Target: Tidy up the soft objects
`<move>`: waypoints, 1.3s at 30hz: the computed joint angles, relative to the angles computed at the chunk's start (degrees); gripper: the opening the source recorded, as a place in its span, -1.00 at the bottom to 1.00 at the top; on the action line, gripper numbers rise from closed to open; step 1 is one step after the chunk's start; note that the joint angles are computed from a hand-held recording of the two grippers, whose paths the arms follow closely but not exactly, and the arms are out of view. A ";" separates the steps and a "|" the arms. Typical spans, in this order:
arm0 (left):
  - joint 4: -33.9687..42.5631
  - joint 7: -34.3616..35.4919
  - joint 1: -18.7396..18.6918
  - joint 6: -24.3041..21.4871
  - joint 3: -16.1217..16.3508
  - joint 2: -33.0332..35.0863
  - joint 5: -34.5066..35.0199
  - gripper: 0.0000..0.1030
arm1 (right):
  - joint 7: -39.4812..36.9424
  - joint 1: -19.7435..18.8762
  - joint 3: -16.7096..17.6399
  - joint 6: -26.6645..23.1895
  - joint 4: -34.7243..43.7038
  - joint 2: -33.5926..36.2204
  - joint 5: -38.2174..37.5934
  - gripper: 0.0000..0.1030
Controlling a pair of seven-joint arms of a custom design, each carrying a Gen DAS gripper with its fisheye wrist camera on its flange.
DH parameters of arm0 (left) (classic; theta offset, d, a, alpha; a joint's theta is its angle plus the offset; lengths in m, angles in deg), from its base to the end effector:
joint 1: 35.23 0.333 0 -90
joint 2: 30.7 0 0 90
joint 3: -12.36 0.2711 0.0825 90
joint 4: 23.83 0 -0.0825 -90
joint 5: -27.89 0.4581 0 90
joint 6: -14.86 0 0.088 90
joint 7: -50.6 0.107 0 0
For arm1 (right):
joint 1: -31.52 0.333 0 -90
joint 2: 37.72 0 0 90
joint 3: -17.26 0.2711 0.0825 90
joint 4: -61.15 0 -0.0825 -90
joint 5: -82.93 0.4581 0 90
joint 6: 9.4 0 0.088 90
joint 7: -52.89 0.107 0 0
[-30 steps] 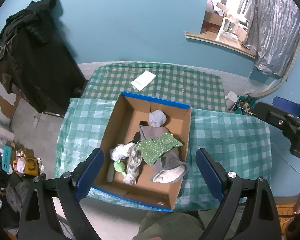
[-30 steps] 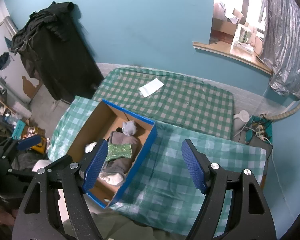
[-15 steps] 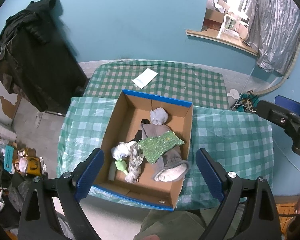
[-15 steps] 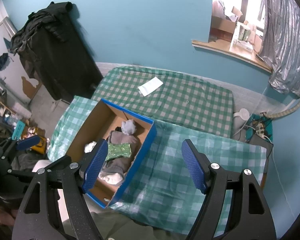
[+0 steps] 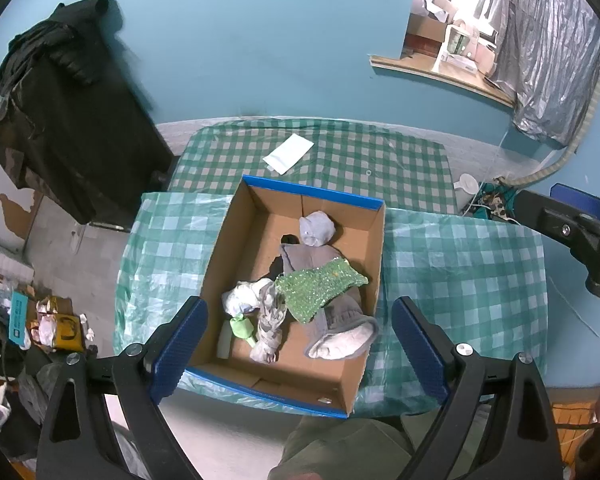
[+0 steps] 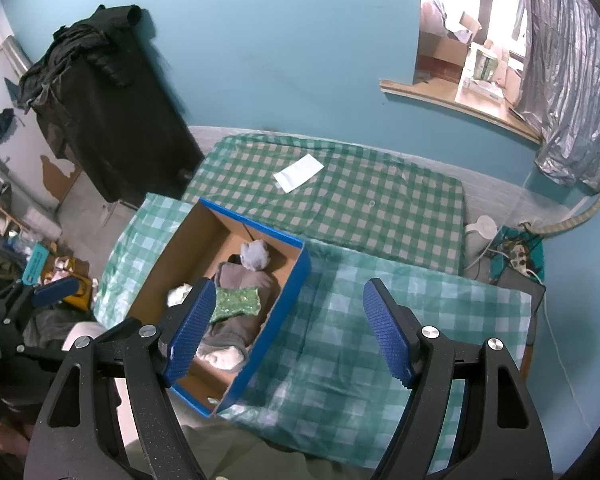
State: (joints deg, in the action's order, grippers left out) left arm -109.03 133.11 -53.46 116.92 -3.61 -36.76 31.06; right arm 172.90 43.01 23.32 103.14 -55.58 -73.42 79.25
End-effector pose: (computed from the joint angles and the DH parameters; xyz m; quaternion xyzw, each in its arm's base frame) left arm 0.5032 -0.3484 0.7120 -0.5118 0.8352 -0.1622 0.1188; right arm 0.4554 0.1539 0.7074 -0.6038 0.7475 -0.1573 0.2278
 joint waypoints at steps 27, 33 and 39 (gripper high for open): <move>-1.01 0.49 0.19 0.05 0.09 -0.82 -0.12 0.82 | 0.14 0.09 -0.01 -0.06 -0.01 0.12 0.12 0.48; -1.41 1.19 0.37 -0.27 0.35 -1.25 -0.44 0.82 | 0.16 0.18 -0.03 -0.35 0.17 0.24 0.27 0.48; -1.67 1.57 0.44 0.06 0.30 -1.41 -0.05 0.82 | 0.14 0.16 -0.02 -0.36 0.37 0.47 0.17 0.49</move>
State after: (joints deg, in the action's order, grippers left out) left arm -110.71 134.68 -53.02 116.98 -3.31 -38.17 31.00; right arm 173.05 43.18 23.30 102.78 -55.22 -72.96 79.42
